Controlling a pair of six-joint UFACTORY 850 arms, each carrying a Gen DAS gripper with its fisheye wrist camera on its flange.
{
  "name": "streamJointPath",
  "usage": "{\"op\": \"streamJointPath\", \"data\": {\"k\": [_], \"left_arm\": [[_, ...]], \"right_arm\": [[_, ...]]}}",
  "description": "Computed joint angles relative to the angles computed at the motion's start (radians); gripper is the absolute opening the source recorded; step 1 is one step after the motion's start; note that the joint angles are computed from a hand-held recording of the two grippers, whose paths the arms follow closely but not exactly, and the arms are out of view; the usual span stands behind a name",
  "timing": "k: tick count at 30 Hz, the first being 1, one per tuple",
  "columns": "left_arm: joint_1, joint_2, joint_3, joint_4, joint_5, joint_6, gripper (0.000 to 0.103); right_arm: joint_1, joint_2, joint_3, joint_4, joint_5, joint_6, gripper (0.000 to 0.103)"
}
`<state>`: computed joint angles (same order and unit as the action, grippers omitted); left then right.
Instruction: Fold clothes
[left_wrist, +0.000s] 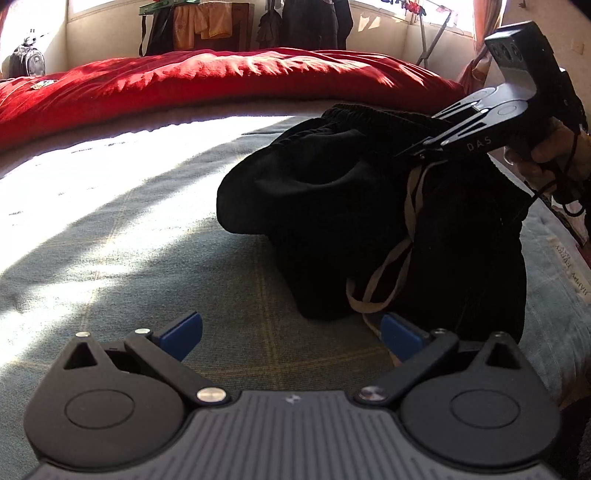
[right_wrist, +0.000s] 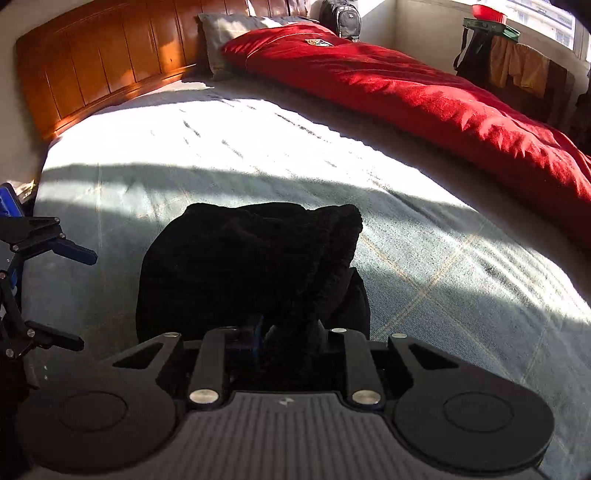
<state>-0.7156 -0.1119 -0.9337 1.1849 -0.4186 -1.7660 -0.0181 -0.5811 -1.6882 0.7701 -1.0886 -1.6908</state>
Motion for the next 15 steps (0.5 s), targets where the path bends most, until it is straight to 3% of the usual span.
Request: {"op": "streamJointPath", "data": {"k": [5,9,15], "left_arm": [[0.008,0.001,0.001,0.025,0.037,0.021,0.102],[0.014,0.004,0.0,0.026,0.039,0.053,0.102],[0.025,0.005,-0.007,0.082,0.05,0.021,0.102]], "right_arm": [[0.008,0.078,0.113,0.032,0.175,-0.063,0.023],[-0.005,0.087,0.11,0.047,0.303,-0.02,0.023],[-0.055,0.044,0.02,0.028,0.433,0.119,0.023]]}}
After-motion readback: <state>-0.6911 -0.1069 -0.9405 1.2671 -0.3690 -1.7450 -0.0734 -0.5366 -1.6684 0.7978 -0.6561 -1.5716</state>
